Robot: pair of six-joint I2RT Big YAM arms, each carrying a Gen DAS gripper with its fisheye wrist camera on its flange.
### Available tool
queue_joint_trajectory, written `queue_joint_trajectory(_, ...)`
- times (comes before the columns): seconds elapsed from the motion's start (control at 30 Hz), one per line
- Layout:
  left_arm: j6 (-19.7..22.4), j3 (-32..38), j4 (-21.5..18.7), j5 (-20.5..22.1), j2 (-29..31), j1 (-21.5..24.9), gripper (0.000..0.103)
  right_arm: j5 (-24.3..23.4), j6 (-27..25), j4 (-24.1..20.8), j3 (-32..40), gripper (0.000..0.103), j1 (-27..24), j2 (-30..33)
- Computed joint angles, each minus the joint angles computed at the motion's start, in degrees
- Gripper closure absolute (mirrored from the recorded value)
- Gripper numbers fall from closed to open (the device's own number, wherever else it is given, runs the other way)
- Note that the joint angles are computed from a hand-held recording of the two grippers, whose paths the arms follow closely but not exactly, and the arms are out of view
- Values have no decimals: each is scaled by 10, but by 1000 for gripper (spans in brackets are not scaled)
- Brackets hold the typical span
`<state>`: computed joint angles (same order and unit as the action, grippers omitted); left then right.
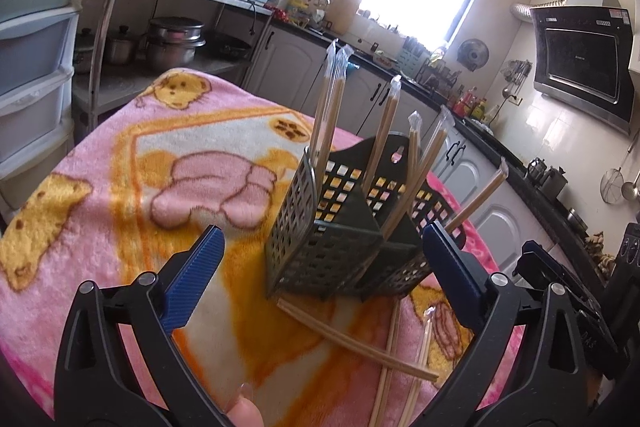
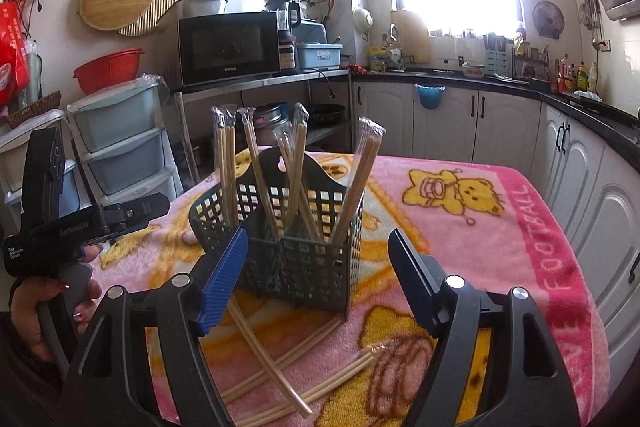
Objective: Organize utensils
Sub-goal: 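Withdraw both open tools from the basket and lower them toward the chopstick pile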
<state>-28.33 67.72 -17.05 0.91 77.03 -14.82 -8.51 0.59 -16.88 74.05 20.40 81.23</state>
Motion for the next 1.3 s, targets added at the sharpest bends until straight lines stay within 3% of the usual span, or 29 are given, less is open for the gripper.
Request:
queue_joint_trajectory(0.67,-14,-7,-42,32,17,-4,11,4,-12,-29,-19,33,-3,0)
queue_joint_trajectory(1.07,-30,21,-93,60,59,-13,11,13,-5,-47,-27,33,-18,6)
queue_joint_trajectory(1.3,-47,62,-134,61,102,-14,20,15,-1,-67,-21,33,-31,17)
